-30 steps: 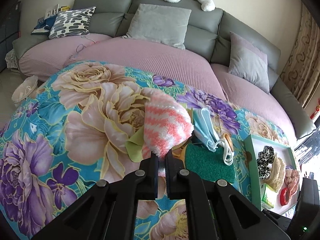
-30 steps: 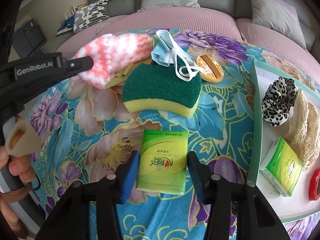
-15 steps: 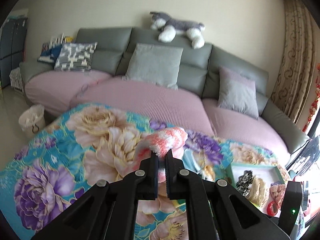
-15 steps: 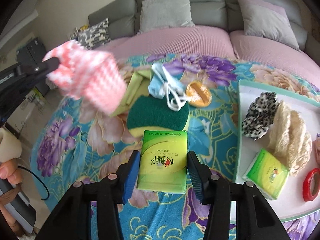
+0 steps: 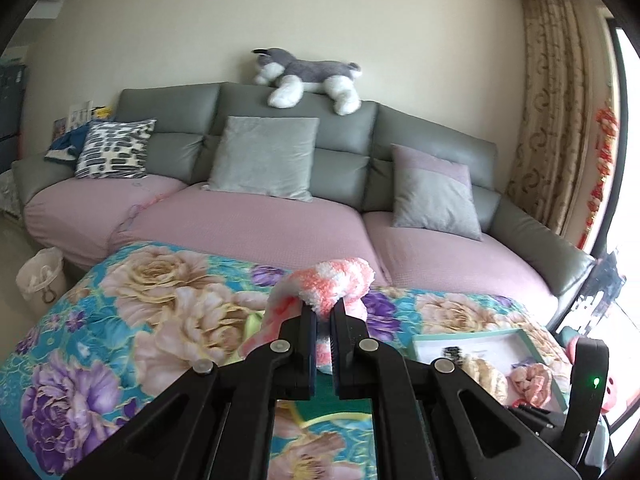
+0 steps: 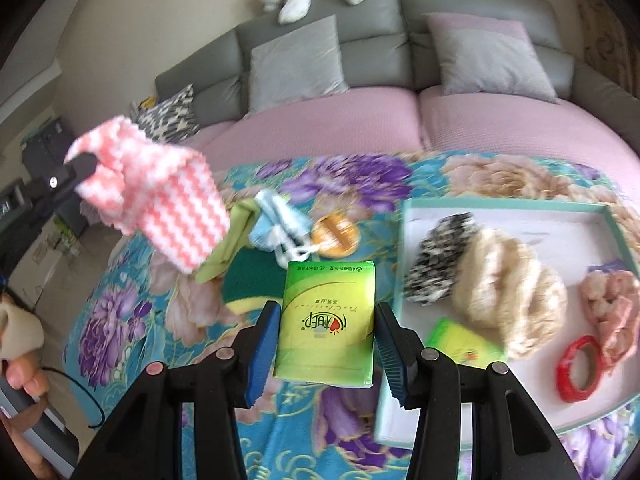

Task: Organize soft objects
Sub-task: 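Carry the striped cloth and tissue pack over the white tray with both tools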

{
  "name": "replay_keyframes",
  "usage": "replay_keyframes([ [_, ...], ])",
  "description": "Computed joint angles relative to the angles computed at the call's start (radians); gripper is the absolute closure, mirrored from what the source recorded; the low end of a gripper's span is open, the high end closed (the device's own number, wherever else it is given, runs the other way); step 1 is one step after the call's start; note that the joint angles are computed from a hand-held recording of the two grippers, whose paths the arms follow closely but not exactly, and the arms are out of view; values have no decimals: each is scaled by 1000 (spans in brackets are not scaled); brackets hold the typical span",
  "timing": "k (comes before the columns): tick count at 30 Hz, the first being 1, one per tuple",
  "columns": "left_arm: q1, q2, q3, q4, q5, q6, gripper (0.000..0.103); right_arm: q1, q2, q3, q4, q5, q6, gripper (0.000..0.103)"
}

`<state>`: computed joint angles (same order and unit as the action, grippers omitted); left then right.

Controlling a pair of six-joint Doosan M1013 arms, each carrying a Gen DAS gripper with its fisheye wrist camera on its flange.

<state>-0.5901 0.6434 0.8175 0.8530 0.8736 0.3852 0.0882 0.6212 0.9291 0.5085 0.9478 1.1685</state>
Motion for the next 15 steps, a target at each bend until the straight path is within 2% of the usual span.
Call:
replay_keyframes([
  [15, -42, 158, -263, -223, -155, 363, 98, -107, -40, 46, -135, -151, 228, 53],
])
